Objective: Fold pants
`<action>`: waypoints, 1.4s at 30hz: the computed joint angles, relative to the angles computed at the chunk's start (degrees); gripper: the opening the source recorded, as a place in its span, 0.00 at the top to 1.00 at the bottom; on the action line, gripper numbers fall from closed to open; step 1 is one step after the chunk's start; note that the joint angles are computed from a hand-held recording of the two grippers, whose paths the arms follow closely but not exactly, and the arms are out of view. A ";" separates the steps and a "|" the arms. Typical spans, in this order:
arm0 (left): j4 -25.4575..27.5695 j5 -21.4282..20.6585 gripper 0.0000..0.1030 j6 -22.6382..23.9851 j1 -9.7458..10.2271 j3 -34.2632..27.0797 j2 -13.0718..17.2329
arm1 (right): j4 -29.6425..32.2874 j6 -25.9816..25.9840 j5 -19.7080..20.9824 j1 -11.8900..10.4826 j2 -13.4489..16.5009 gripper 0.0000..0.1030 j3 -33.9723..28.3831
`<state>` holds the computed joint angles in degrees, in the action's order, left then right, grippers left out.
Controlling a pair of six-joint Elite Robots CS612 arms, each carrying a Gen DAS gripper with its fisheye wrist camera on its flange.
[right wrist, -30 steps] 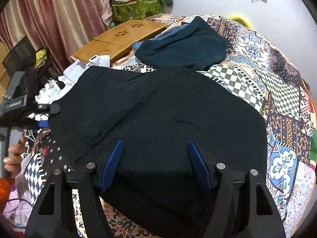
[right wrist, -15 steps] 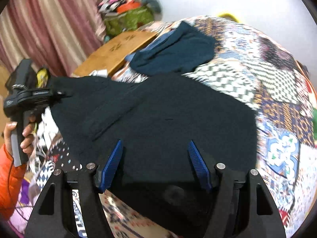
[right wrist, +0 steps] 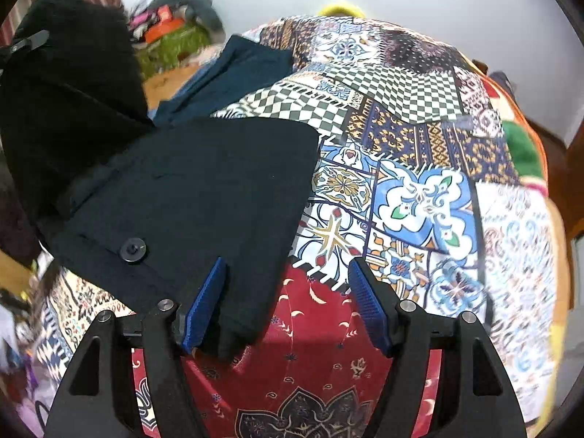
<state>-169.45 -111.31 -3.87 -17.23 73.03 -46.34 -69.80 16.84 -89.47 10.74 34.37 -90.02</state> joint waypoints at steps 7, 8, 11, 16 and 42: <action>10.33 -5.10 0.88 5.82 -3.16 -1.00 0.94 | -1.56 -1.05 -0.04 0.02 0.78 0.35 -0.72; 12.03 -4.90 0.88 7.09 -3.60 -0.88 0.97 | -1.53 -0.80 0.36 -0.09 0.90 0.35 -0.95; 18.37 -3.75 0.88 12.01 -4.87 -0.33 0.65 | -1.75 -0.08 1.17 -0.28 1.21 0.35 -1.38; 20.20 -0.51 0.63 16.99 -5.82 2.15 -1.16 | -2.07 -0.18 1.17 -0.22 1.33 0.35 -1.95; 26.27 20.68 0.00 10.80 -2.27 -21.74 12.81 | -5.29 3.16 -1.58 -0.36 1.68 0.34 -4.88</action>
